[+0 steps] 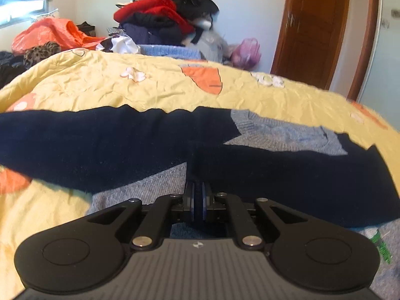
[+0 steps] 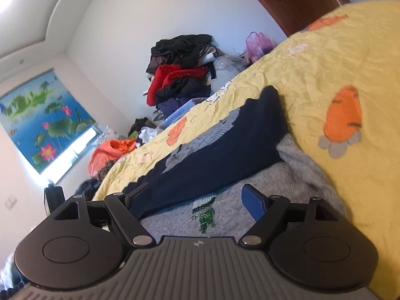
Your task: Fold small clothes
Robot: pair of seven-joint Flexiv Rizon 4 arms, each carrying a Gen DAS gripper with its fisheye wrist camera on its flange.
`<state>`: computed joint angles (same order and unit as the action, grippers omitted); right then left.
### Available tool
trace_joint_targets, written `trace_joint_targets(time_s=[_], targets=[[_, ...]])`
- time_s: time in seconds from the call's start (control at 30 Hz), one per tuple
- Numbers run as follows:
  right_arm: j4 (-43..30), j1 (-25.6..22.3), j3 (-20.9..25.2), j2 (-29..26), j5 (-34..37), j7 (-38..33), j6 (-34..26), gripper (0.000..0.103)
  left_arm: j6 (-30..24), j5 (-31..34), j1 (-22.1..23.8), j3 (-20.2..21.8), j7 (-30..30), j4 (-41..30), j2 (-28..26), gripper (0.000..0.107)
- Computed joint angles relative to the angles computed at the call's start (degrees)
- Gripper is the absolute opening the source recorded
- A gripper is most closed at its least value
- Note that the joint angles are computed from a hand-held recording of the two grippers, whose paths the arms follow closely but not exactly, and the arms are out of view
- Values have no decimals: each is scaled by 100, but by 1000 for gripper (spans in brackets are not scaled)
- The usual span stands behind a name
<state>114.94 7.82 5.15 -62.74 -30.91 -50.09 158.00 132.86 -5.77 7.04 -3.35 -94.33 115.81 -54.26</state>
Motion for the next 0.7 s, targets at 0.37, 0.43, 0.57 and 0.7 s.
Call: trace_joint_targets(time_s=[0.37, 0.43, 0.57, 0.7], targets=[[-1808, 1199, -865, 373, 1197, -1380, -3719, 81, 1320, -60, -320, 222, -289, 220, -61, 74], [-1959, 1400, -1057, 256, 1489, -1564, -3957, 81, 1317, 406, -218, 111, -127, -26, -128, 77], [-1871, 1757, -1344, 80, 2029, -2182, -3585, 86, -381, 594, 93, -346, 125, -525, -45, 76], [-1951, 1423, -928, 94, 2028, -2342, -3650, 88, -788, 801, 324, -534, 225, -702, -107, 77]])
